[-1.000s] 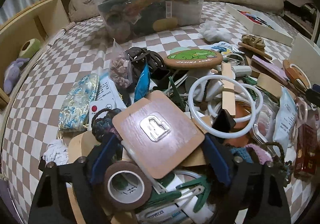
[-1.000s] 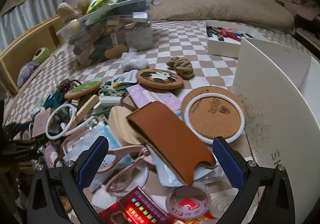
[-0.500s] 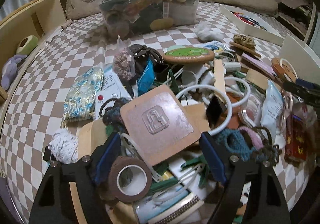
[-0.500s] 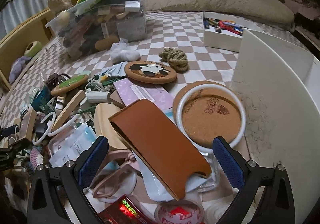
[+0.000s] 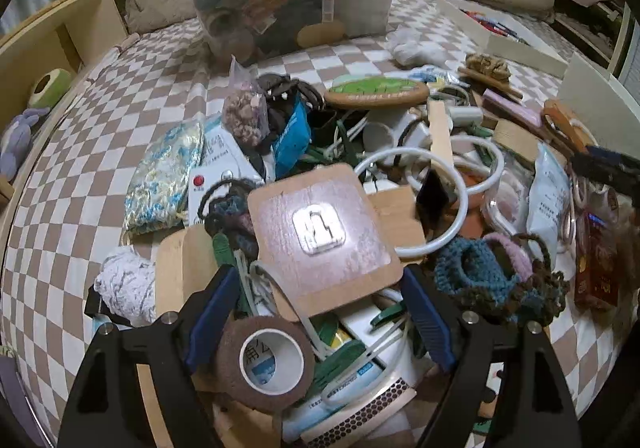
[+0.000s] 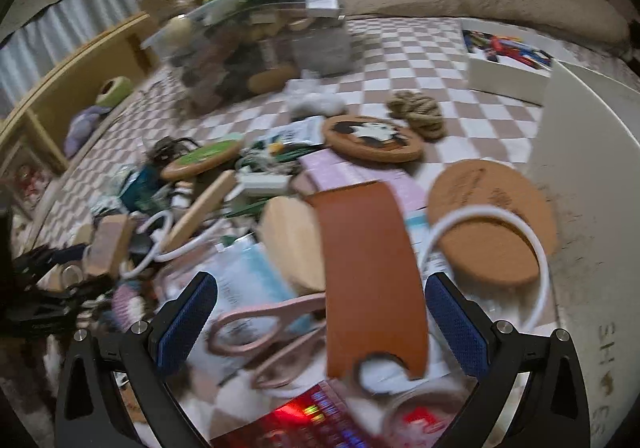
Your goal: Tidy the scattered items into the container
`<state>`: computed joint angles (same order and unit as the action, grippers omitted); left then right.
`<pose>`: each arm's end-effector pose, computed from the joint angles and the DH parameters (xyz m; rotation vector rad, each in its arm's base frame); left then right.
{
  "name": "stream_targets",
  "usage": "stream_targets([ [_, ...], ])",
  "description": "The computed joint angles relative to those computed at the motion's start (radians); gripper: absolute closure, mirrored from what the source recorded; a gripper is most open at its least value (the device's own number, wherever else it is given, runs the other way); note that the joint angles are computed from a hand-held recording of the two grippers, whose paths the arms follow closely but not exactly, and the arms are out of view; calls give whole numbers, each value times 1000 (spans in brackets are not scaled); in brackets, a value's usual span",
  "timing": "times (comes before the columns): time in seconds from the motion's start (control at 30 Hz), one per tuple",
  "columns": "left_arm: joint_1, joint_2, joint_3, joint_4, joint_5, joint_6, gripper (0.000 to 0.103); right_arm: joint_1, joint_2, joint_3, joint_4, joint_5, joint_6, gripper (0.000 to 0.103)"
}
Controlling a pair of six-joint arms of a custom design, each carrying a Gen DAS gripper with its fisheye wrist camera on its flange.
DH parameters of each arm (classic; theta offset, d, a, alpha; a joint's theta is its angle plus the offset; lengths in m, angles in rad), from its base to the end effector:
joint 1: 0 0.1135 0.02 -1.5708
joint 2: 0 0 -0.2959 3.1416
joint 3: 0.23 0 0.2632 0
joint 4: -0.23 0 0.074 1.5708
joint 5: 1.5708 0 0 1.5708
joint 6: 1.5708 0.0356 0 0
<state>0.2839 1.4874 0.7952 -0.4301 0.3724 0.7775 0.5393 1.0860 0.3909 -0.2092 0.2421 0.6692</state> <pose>0.2699 0.0653 0.1944 0.7347 2.4643 -0.1208 0.1627 0.0874 0.1719 0.2621 2.4392 0.2367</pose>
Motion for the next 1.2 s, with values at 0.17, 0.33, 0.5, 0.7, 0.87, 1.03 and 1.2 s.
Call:
stream_targets([
  [0.17, 37, 7, 39, -24, 91, -41, 16, 32, -26, -13, 32, -73, 19, 0],
  [0.33, 35, 46, 72, -38, 135, -111, 11, 51, -42, -16, 50, -104, 31, 0],
  [0.5, -28, 50, 42, 53, 86, -172, 11, 54, -94, -19, 15, -60, 70, 0],
  [0.7, -84, 40, -15, 186, 6, -191, 11, -16, -155, -42, -8, -67, 89, 0],
  [0.87, -109, 53, -24, 208, -57, -172, 23, -28, -149, -33, -44, -13, 95, 0],
  [1.03, -96, 65, -20, 190, -82, -162, 27, -11, -135, -16, -82, 74, 73, 0],
  [1.2, -84, 55, -15, 147, -56, -153, 35, -12, -103, 8, -72, 102, 11, 0],
])
